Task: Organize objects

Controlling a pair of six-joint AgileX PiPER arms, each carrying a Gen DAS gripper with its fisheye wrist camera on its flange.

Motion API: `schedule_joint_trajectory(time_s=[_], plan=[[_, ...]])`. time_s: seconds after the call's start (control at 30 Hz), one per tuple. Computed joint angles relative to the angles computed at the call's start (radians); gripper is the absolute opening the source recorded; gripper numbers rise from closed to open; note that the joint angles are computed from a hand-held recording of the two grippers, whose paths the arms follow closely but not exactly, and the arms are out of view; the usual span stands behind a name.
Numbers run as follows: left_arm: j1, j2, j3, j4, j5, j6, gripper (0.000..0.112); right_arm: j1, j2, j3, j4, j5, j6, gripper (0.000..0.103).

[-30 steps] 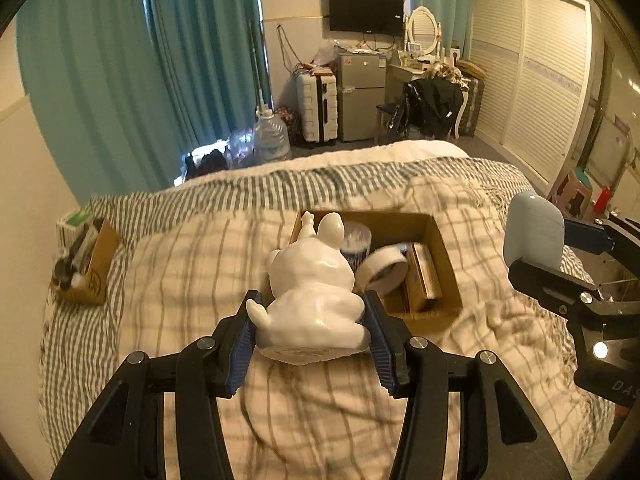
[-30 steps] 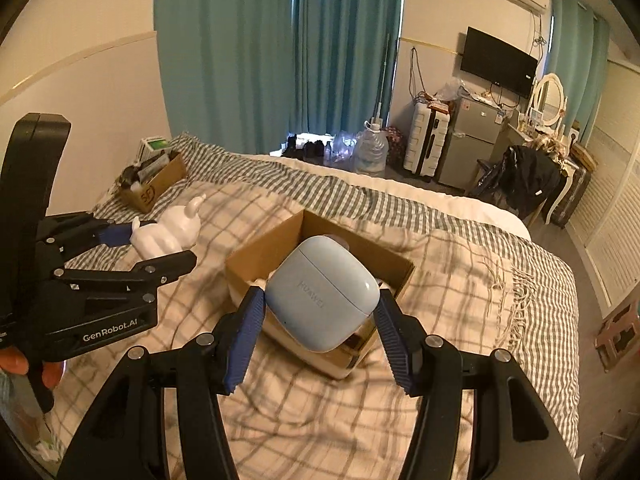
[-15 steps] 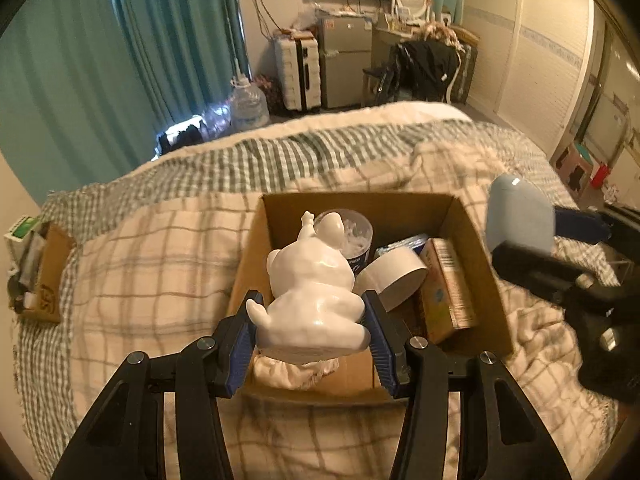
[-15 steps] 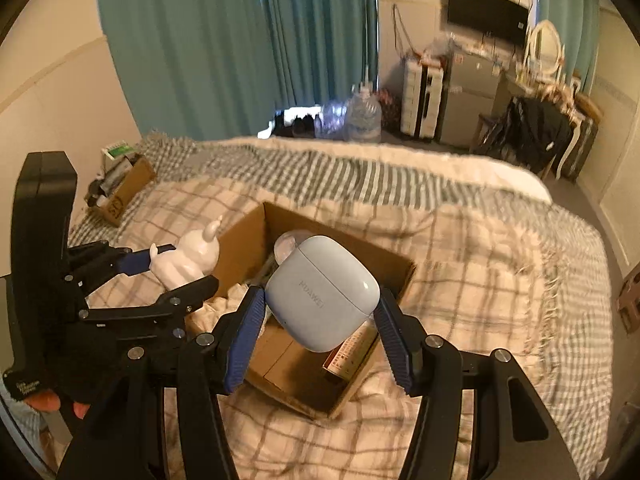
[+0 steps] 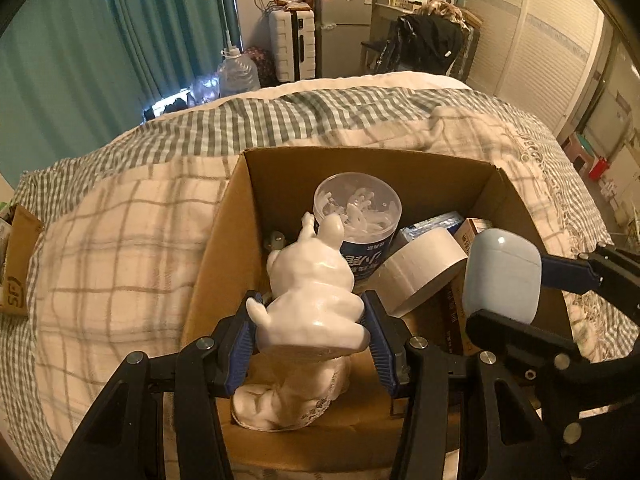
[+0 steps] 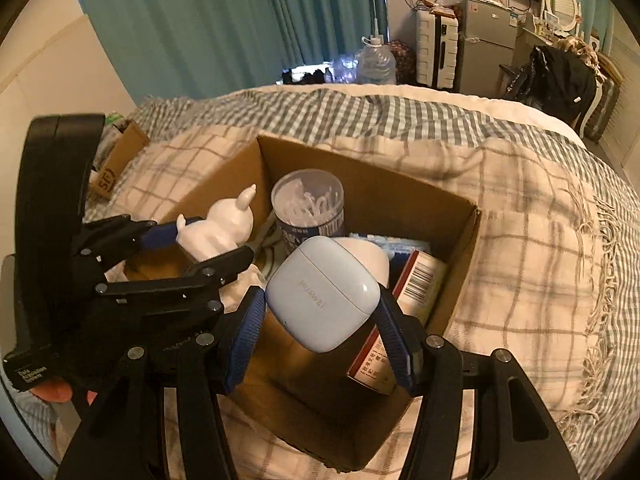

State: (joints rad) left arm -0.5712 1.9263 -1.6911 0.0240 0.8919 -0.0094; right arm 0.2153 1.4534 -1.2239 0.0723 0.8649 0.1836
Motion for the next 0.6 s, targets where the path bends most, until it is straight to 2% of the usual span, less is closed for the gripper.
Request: schedule_joint_trajectory(time_s=[0.03, 0.1, 0.13, 0.17, 0.27, 0.3, 0.4, 0.47, 0.6], plan=[[0.002, -0.004, 0.007, -0.004, -0.006, 0.003, 0.052, -0.01, 0.0, 0.003, 0.017, -0.003, -0.015, 0.057], [0.011, -0.002, 0.005, -0.026, -0.007, 0.022, 0.053, -0.007, -0.01, 0.0, 0.0, -0.008, 0.013, 0.068], [0.016, -0.005, 0.006, -0.036, -0.006, 0.027, 0.055, -0.003, -0.02, 0.0, -0.022, -0.014, 0.038, 0.077], [0.017, -0.007, 0.005, -0.032, -0.008, 0.023, 0.062, -0.002, -0.03, -0.003, -0.035, -0.014, 0.052, 0.082], [0.015, -0.044, 0.024, 0.009, -0.038, -0.018, 0.075, -0.005, -0.059, -0.024, -0.072, 0.008, 0.084, 0.083], [0.016, -0.053, 0.023, 0.012, -0.043, -0.022, 0.076, -0.001, -0.066, -0.035, -0.094, 0.022, 0.102, 0.083], [0.018, -0.102, 0.022, 0.03, -0.036, -0.031, 0.085, 0.016, -0.084, -0.065, -0.161, 0.061, 0.152, 0.085], [0.012, -0.154, 0.032, 0.056, -0.039, -0.05, 0.094, 0.037, -0.109, -0.088, -0.217, 0.095, 0.201, 0.088], [-0.008, -0.261, 0.043, 0.104, -0.039, -0.102, 0.101, 0.099, -0.172, -0.137, -0.338, 0.169, 0.303, 0.1]])
